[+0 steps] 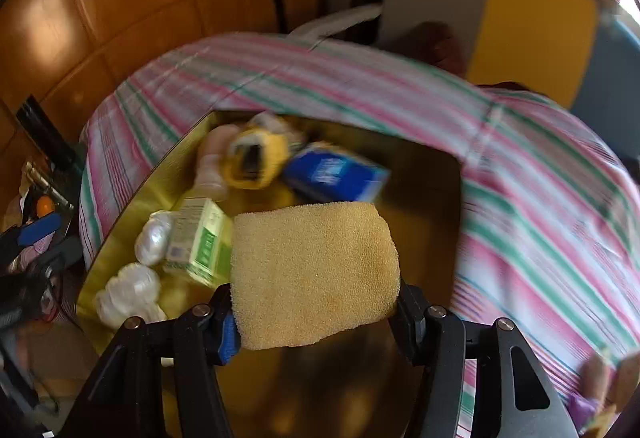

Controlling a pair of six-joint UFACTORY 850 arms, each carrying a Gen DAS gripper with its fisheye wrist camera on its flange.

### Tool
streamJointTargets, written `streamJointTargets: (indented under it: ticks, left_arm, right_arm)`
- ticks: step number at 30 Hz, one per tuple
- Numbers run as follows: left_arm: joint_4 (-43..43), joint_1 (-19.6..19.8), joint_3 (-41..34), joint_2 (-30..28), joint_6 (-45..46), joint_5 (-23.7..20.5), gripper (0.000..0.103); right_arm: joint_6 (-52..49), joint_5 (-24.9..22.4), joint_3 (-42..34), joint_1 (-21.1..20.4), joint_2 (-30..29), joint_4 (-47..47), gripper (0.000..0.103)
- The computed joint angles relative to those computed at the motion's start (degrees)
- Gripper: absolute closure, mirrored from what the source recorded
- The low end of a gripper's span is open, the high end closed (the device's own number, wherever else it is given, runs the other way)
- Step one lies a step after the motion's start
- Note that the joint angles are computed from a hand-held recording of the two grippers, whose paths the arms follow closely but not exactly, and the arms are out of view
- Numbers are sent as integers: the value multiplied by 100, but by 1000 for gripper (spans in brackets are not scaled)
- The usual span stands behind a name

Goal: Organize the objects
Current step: 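Carry the yellow sponge into the gold tray and open the right tool, then move both tools back over the remaining pile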

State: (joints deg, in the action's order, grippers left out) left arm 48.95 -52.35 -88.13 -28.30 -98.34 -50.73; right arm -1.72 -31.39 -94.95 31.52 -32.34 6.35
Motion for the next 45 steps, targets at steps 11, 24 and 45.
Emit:
streamJointTargets:
  ticks: [11,24,45]
  left_arm:
    - [95,-15,75,36,-90,-163,20]
    - [109,-126,-164,-79,139,-225,19]
    - [-5,-381,-1202,-674,1156,-310,19]
  right_arm:
    - [445,-541,-1173,211,-1016,-185,27]
    - [645,604,381,89,248,-323,14]
    - [3293,1295,2808,-1086,2411,-2582,10]
